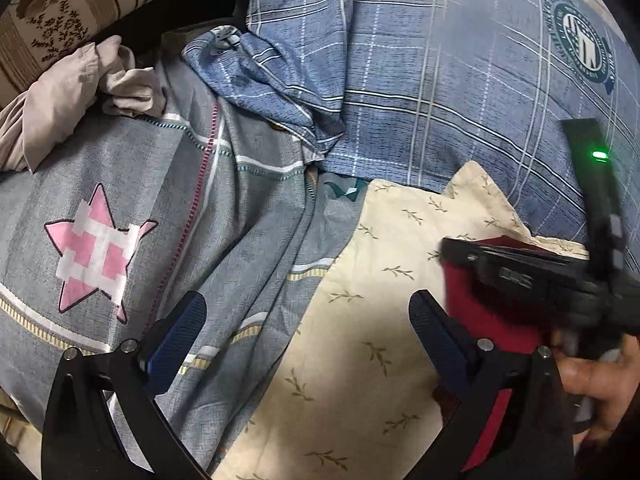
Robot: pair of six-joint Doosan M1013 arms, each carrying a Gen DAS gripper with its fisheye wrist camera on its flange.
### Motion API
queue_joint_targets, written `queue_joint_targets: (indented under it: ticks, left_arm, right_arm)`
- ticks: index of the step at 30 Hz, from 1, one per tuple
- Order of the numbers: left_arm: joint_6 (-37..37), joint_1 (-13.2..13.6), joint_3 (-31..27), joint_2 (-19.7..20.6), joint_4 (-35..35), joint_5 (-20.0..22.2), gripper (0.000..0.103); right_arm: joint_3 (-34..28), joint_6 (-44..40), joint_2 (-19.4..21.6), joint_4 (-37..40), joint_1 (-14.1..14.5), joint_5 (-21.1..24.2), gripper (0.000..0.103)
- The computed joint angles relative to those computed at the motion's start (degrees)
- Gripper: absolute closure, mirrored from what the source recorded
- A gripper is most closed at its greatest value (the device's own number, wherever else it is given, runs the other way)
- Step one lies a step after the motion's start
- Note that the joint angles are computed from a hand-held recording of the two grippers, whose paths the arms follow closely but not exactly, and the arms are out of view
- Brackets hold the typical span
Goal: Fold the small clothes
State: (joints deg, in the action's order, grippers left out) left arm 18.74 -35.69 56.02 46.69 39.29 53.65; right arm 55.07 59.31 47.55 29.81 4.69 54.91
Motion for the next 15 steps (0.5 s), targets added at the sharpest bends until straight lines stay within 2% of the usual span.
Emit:
queue_joint_targets:
  ticks: [2, 5, 7, 9, 11, 13, 15]
  left_arm:
    - [1.3, -0.1, 0.1, 0.0, -0.9, -1.4, 0.002]
    - [2.0, -0.1, 1.2, -0.7, -2.2, -5.6, 0.002]
    - [2.6, -0.5, 1.8, -1.1, -1.9, -8.2, 0.002]
    - [5.6, -0.8, 1.4, -0.8, -3.3, -9.7, 0.001]
    - [9.7, -1.0, 0.1, 0.0, -6.2, -10.0, 0.001]
    - [12.3, -1.3, -1.9, 1.4, -7.9, -8.1, 0.001]
    - [17.0, -1.5, -5.5, 3.7, -10.0, -3.2, 0.001]
  right_arm:
    - [-0.1, 1.8, 0.1, -0.5, -0.1, 1.4, 0.093]
    - [3.2, 1.5, -3.2, 2.3, -1.6, 3.0, 0.076]
    - [8.4, -1.0, -7.3, 3.1, -3.0, 0.4, 0.053]
    - [13.8, -1.4, -11.4, 1.1, -4.5, -4.1, 0.051]
    - [17.9, 1.0, -14.3, -1.7, -6.6, -6.6, 0.051]
    - [19.7, 4.4, -15.2, -4.3, -8.6, -6.8, 0.05]
    - [20.2, 12.2, -15.2, -11.0, -10.1, -5.9, 0.05]
